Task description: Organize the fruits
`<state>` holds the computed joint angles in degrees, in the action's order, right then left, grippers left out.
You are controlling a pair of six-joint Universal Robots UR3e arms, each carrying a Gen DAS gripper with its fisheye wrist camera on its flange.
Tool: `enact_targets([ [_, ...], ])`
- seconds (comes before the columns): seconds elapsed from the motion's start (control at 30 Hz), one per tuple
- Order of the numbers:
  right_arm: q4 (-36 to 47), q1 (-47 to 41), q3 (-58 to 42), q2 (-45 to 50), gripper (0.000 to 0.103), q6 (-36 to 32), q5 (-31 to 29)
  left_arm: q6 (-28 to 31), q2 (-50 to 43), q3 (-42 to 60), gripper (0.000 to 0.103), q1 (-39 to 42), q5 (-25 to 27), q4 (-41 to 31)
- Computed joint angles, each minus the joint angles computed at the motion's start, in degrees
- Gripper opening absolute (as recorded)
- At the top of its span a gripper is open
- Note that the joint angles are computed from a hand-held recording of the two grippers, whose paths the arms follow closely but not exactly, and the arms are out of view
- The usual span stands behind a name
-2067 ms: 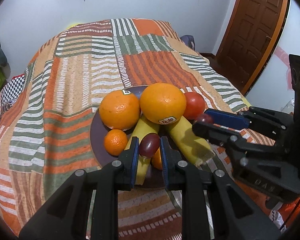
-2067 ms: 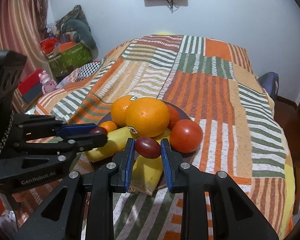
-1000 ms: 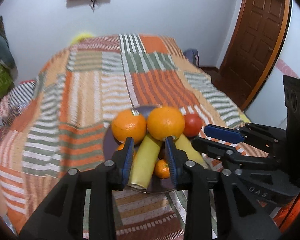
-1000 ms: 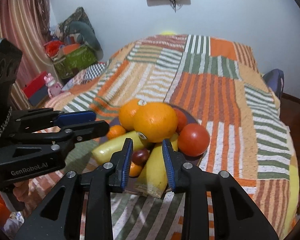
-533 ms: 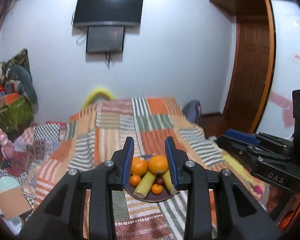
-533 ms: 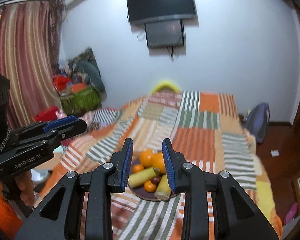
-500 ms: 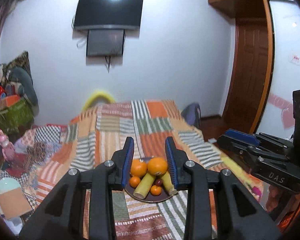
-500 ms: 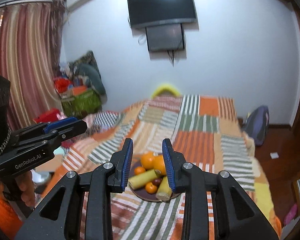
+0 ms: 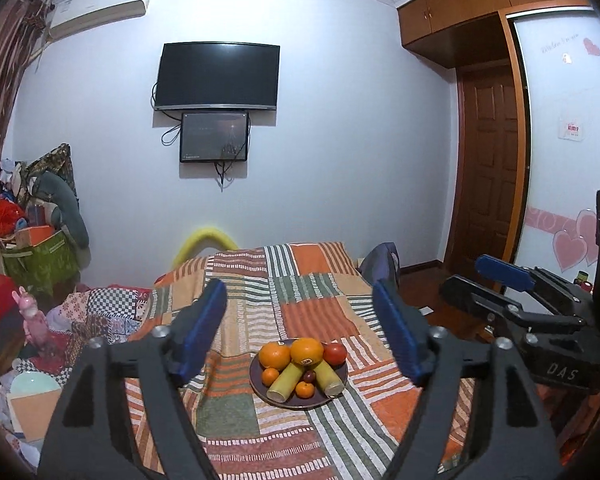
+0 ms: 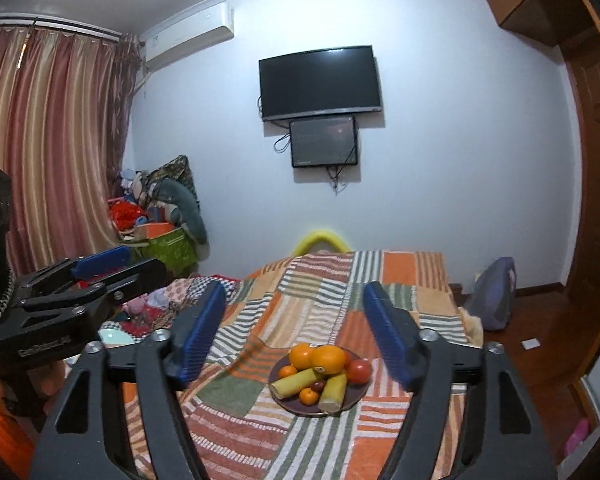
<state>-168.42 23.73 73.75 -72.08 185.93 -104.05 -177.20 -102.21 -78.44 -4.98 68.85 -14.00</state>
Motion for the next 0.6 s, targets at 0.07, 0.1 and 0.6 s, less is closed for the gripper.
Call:
enact_targets([
  [0.07,-1.1,0.7,-0.1,0.8,0.085,-0.1,-2.4,-0.2,0.7,-1.5,0.086,0.1,0.3,1.2],
  [0.1,-1.3,1.1,0.3,0.5,0.086,-0.1,-3.2,-0.2,1.0,-2.2,0.089,0.0,0.5,1.8],
  [0.6,-3.0,3.3,3.8,-1.4,0.103,-0.5,-8.9,0.2,1.8,-5.7,0.095,-0.5,1.5,3.6],
])
